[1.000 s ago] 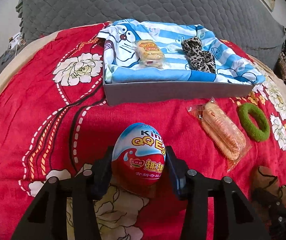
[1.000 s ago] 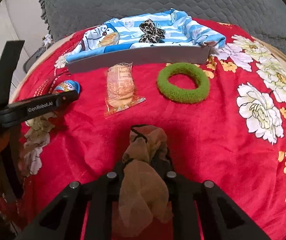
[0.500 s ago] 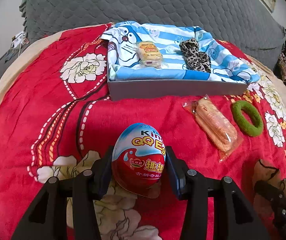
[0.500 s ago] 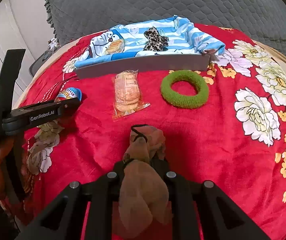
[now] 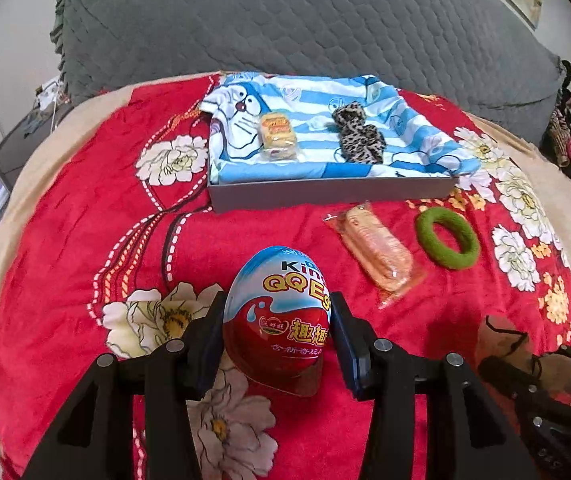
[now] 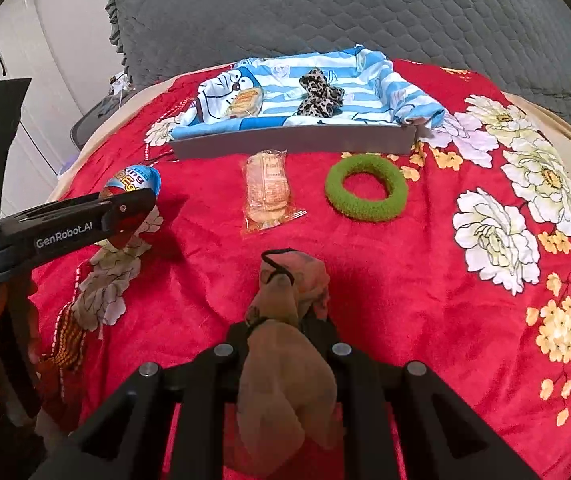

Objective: Organize objects
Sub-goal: 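Lift the red egg and mesh pouf and carry both toward the tray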

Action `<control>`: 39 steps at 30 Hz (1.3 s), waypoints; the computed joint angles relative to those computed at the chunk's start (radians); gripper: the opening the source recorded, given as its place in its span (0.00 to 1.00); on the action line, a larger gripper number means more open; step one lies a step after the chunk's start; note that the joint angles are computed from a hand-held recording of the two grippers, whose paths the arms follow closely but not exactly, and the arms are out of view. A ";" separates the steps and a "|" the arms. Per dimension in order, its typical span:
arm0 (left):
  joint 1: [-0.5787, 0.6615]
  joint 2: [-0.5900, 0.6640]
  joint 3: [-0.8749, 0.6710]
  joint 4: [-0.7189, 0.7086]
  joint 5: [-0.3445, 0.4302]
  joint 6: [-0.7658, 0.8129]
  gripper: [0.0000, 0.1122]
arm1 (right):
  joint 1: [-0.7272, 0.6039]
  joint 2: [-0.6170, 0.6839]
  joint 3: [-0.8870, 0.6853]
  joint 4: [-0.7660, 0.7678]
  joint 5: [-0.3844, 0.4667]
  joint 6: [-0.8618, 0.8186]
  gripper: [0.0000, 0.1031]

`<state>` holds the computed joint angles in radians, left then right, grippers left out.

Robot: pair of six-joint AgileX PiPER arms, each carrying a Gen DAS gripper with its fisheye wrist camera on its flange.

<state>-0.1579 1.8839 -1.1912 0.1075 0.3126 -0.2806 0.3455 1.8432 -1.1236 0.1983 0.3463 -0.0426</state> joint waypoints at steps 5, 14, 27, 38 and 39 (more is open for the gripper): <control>-0.038 -0.079 0.046 0.082 0.023 -0.101 0.45 | 0.001 -0.051 0.019 -0.015 0.007 0.005 0.16; -0.115 -0.191 0.099 0.238 0.066 -0.260 0.45 | 0.007 -0.149 0.047 -0.036 0.035 0.031 0.16; -0.211 -0.332 0.094 0.365 0.168 -0.391 0.45 | 0.000 -0.308 0.054 -0.021 0.070 0.026 0.16; -0.273 -0.399 0.042 0.443 0.230 -0.432 0.45 | 0.014 -0.373 -0.011 -0.143 0.096 0.106 0.16; -0.275 -0.401 0.033 0.442 0.235 -0.425 0.45 | 0.012 -0.374 -0.020 -0.146 0.098 0.104 0.16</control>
